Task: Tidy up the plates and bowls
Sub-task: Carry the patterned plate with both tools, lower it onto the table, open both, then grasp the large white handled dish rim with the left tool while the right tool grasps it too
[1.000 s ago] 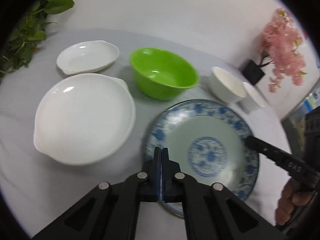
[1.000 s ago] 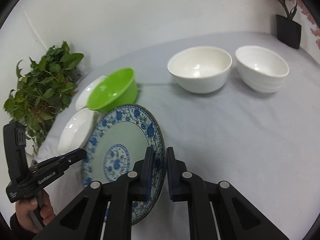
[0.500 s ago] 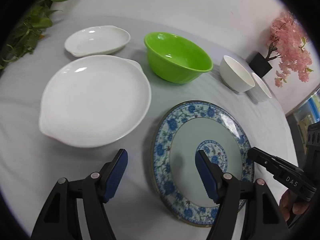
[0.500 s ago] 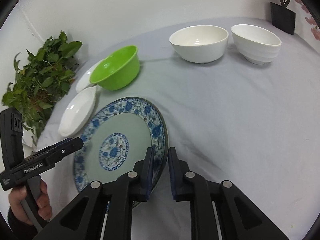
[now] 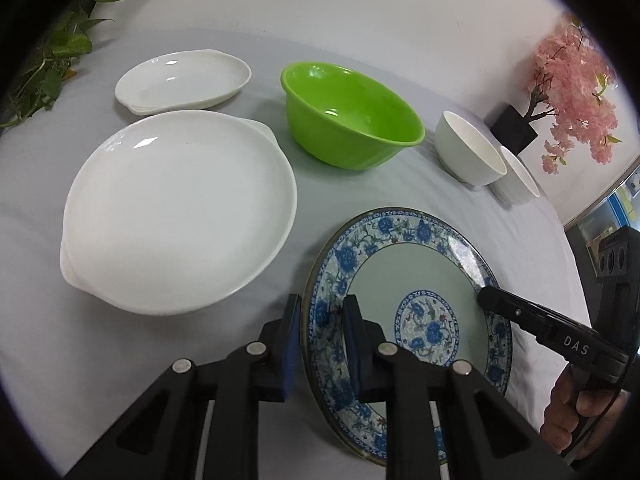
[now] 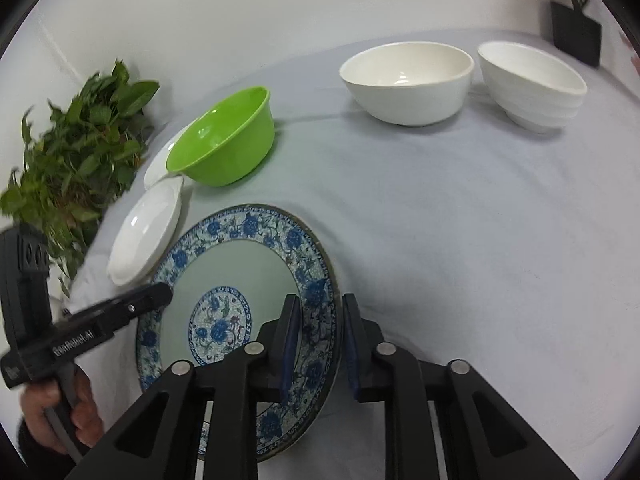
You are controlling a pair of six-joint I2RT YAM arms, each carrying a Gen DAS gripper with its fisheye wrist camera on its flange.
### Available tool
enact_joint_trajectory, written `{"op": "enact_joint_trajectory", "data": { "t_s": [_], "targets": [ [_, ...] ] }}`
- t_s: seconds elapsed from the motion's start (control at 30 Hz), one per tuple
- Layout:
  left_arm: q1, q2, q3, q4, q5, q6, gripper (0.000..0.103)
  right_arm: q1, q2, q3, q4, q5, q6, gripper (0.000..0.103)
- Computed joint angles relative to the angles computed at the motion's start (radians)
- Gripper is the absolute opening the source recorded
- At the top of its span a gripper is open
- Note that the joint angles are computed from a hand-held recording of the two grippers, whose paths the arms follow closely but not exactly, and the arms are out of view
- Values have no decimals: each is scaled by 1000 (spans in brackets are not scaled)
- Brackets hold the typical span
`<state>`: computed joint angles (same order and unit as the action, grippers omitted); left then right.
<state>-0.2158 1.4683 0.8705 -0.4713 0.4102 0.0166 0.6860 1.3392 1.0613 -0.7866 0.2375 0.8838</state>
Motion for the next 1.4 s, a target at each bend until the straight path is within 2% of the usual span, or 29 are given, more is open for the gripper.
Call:
{"op": "enact_joint_trajectory", "data": {
  "t_s": [0.07, 0.13, 0.3, 0.47, 0.63, 0.83, 1.03, 1.17, 1.27, 1.33, 1.4],
  "targets": [
    [13, -31, -4, -16, 26, -1, 20, 18, -22, -5, -1, 23, 20, 14],
    [23, -88, -8, -40, 35, 5, 20, 69, -37, 27, -34, 92, 40, 13],
    [66, -271, -5, -163, 63, 40, 19, 183, -58, 130, -118, 199, 92, 13],
    [151, -423, -48, -312, 96, 124, 19, 389, -14, 263, -275, 338, 243, 13],
    [257, -515, -152, -437, 91, 236, 19, 558, 42, 264, -339, 333, 440, 13],
    [339, -562, -245, -524, 81, 344, 19, 669, 88, 160, -295, 269, 611, 14],
    [286, -580, -283, -489, 49, 306, 19, 720, 131, 103, -280, 250, 699, 16],
    [262, -592, -294, -469, 36, 282, 20, 726, 180, 143, -317, 264, 706, 17],
    [222, -646, -298, -458, -14, 263, 27, 722, 166, 147, -334, 262, 706, 18],
    [225, -691, -279, -457, -46, 266, 36, 712, 164, 179, -382, 264, 702, 22],
    [276, -737, -240, -460, -36, 287, 56, 704, 150, 212, -430, 298, 682, 48]
  ]
}}
